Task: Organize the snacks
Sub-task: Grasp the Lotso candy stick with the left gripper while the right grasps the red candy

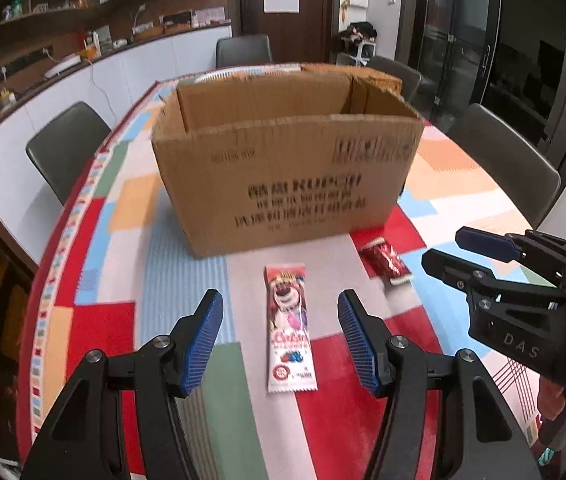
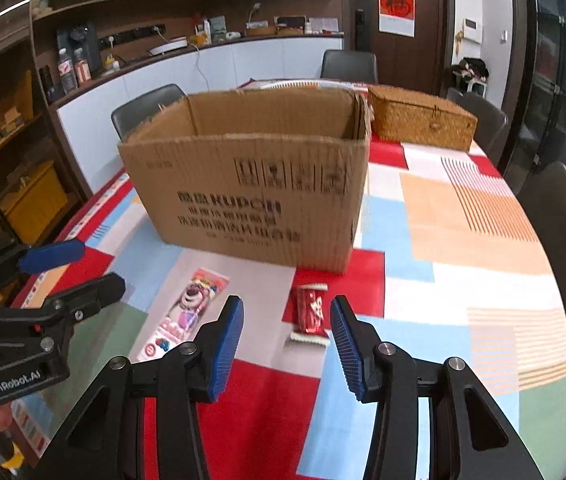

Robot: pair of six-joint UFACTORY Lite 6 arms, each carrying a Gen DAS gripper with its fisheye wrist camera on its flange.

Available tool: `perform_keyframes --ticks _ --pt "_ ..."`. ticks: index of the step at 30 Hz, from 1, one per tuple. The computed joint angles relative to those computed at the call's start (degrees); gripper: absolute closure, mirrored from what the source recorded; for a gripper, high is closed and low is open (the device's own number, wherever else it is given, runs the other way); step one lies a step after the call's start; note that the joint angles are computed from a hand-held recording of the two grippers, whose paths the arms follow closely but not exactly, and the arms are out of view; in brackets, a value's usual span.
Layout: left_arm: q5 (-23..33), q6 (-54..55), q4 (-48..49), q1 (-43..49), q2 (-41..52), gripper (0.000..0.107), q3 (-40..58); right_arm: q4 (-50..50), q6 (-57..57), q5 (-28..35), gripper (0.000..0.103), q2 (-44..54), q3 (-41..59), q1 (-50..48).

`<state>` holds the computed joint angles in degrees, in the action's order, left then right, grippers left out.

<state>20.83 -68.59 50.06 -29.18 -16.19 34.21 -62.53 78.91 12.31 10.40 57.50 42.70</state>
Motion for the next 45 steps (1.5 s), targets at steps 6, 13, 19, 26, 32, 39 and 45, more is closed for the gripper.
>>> perform_keyframes --ticks 6,13,19,26,32,39,45 --pt "-2.6 -1.5 0.7 0.8 2.8 0.048 -1.5 0.6 0.2 -1.4 0.057 2.6 -0.4 -0.8" --pt "-6.6 -3.3 2.5 2.8 8.5 0.048 -1.0 2.1 -1.3 -2.4 0.057 7.1 1.2 -1.4" --pt "-10.0 -6.1 5.3 4.9 15.0 0.048 1.0 6.3 -6.1 -3.1 0.057 11.3 4.1 -2.9" --pt "-12.2 -9.5 8.9 6.9 21.3 0.048 4.1 13.2 -14.4 -3.2 0.057 16.2 8.7 -4.4" --pt "-13.3 -11.9 11.3 7.7 25.6 0.05 6.8 15.8 -17.6 -2.3 0.057 19.7 12.4 -5.1" --pt "-13.3 -12.6 12.5 7.6 29.3 0.058 9.9 21.8 -24.3 -1.5 0.057 23.7 16.7 -5.6" --pt "-12.5 -16.7 16.0 7.0 31.4 0.062 11.5 21.3 -24.5 -0.2 0.057 27.5 21.2 -5.4"
